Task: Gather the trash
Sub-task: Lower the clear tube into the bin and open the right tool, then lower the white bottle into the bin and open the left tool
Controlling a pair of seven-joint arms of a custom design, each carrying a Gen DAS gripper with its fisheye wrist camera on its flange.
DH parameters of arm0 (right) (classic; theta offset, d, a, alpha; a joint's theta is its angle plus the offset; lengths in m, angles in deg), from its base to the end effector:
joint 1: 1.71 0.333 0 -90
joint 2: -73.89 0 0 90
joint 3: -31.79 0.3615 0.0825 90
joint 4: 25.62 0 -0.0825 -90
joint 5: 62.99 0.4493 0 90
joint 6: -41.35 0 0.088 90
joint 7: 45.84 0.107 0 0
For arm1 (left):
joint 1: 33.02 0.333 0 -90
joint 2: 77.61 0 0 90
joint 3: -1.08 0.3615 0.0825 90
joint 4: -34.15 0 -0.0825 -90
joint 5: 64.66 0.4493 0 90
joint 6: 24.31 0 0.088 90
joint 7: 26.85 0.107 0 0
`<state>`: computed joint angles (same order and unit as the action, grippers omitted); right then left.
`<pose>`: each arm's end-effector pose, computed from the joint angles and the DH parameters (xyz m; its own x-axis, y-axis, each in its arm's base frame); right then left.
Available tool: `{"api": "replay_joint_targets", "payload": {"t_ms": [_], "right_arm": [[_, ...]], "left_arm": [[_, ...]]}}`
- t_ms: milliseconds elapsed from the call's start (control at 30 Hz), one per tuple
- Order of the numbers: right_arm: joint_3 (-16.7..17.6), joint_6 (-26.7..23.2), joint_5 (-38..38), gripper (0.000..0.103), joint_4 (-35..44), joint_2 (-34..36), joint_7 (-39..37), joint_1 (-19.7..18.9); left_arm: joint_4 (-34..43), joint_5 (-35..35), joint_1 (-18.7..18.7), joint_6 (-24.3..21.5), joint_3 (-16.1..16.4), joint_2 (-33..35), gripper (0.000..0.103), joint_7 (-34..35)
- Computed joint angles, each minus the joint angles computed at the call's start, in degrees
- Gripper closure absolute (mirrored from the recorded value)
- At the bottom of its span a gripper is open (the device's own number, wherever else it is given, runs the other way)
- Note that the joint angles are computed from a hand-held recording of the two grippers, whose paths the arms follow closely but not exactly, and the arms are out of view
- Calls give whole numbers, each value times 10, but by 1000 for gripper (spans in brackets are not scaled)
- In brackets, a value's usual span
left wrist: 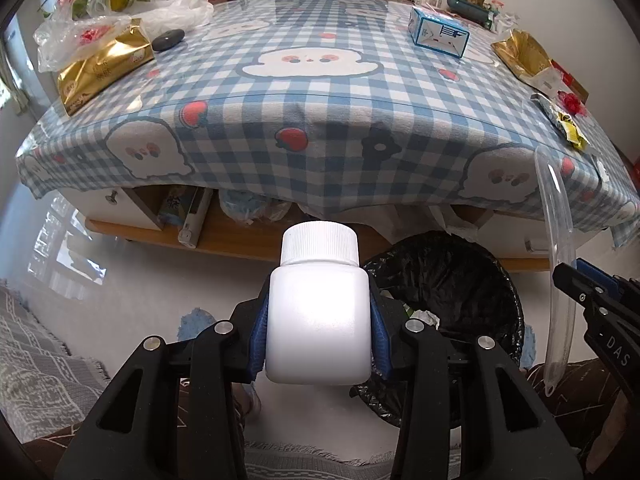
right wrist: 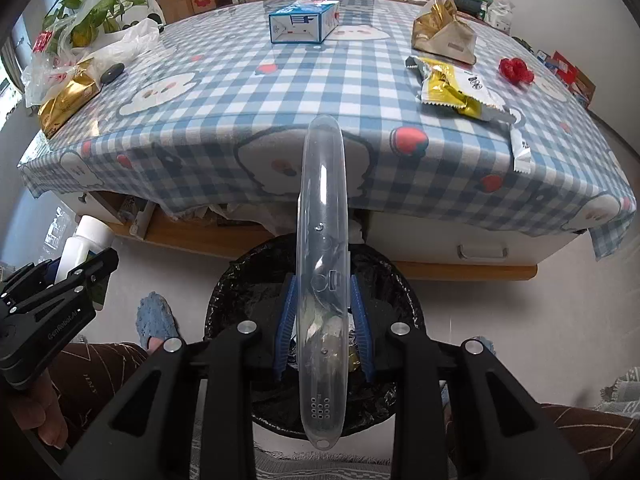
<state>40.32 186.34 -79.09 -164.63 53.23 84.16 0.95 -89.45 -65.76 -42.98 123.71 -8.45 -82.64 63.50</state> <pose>0.5003 0.1060 0.5008 -0.2926 -0.9556 -0.0351 -0.8236 0.2705 -0.4985 0.5782 -0.2065 0.5073 -0.3294 -0.9442 -0.0007 -0.8226 0.2873 -0.4907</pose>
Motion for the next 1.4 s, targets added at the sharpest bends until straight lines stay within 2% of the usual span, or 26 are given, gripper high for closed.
{"api": "replay_joint_targets", "payload": {"t_ms": [333, 867, 1000, 1067, 1267, 1333, 1400], "right_arm": [[18, 23, -28, 77, -36, 1, 39, -5], [0, 32, -18, 77, -42, 39, 44, 12], [3, 41, -32, 58, -46, 31, 58, 7], [1, 40, -29, 53, -46, 27, 55, 8], [1, 31, -37, 27, -56, -4, 57, -7], [0, 28, -38, 24, -60, -14, 51, -14], [1, 24, -42, 14, -64, -23, 46, -22]], "left_arm": [[-27, 17, 1, 1, 0, -10, 62, -13], [-23, 25, 6, 0, -1, 9, 62, -15], [-22, 28, 4, 0, -3, 9, 62, -13], [-21, 32, 4, 0, -4, 10, 62, -17], [-16, 24, -1, -4, -7, 9, 62, -14], [-15, 21, -4, -4, -8, 8, 62, -11], [-15, 22, -7, -4, -10, 9, 62, -10]]}}
